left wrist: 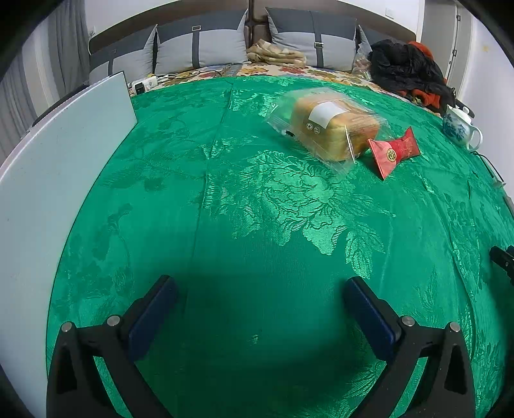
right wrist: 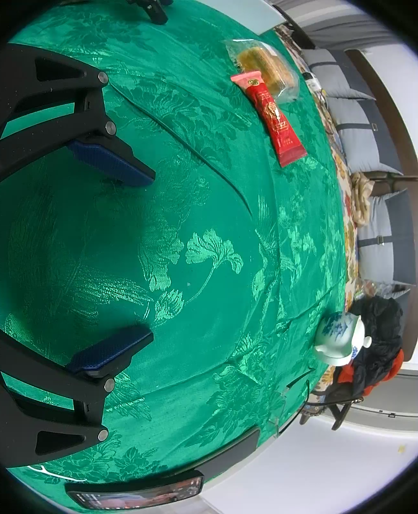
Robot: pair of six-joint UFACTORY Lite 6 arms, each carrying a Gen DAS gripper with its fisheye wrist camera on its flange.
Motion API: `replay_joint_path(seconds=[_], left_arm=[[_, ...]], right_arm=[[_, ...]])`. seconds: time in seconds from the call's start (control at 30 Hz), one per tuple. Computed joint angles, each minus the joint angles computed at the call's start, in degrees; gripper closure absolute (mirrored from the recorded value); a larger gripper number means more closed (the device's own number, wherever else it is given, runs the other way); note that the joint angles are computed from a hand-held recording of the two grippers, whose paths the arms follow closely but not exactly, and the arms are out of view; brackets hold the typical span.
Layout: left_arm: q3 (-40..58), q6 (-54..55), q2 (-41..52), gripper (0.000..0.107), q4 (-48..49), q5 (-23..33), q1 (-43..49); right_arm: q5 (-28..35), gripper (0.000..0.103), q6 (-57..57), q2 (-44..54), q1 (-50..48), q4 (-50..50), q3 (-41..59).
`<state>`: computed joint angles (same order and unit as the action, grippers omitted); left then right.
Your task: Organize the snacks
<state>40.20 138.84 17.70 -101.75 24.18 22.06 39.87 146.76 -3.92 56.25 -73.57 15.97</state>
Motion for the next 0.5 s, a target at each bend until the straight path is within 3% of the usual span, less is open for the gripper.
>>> replay_joint_path(seconds=[0.5], left_arm=[[0.27,-0.27,0.18,0.004,0.2,-0.03,-0.06]], right_arm=[[0.04,0.012,-0.03,-0.15,0.14,0.14,-0.11]])
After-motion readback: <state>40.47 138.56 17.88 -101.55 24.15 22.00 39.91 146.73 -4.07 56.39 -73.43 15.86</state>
